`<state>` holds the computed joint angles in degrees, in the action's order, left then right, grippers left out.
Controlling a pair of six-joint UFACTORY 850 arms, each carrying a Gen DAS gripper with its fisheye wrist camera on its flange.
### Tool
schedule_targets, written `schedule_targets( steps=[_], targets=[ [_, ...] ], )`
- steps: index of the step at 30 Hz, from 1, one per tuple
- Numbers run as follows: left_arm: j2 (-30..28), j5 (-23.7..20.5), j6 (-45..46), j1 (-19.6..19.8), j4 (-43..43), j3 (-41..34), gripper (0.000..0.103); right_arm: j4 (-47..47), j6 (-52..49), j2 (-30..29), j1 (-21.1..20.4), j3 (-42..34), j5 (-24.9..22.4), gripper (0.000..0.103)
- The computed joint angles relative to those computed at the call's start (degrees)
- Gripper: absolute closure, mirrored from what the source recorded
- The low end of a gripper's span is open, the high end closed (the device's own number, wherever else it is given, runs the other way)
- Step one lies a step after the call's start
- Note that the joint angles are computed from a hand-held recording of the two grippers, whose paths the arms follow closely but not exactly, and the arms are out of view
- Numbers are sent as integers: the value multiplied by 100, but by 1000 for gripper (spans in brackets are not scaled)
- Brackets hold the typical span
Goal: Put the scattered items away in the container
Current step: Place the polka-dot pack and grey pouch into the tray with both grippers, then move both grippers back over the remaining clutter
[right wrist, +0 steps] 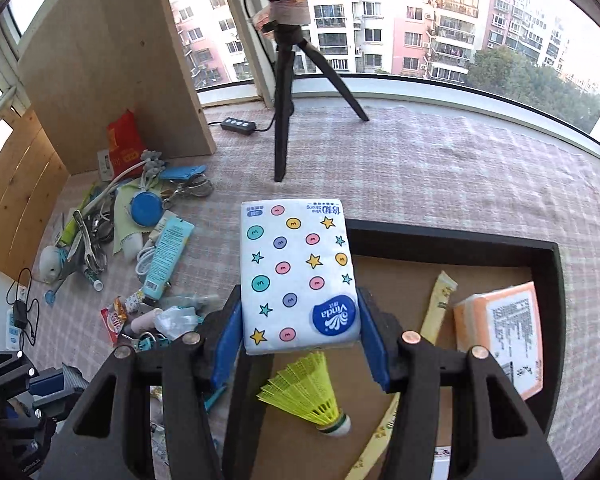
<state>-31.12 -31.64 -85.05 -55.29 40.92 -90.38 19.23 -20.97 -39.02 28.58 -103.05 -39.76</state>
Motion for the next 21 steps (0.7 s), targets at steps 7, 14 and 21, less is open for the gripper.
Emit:
schedule_targets(
  steps=[7, 14, 21],
  targets=[
    [-1406, -478, 1776, -139, -1081, -2203, 76, -139, 32, 280, -311, 340, 270, 46],
    [-1589, -610, 1679, -157, -1266, -2411, 50, 399, -303, 455, -546, 619, 445, 44],
    [-813, -776, 692, -185, -599, -1131, 52, 438, -954, 895, -416, 1325, 1388, 44]
  ],
)
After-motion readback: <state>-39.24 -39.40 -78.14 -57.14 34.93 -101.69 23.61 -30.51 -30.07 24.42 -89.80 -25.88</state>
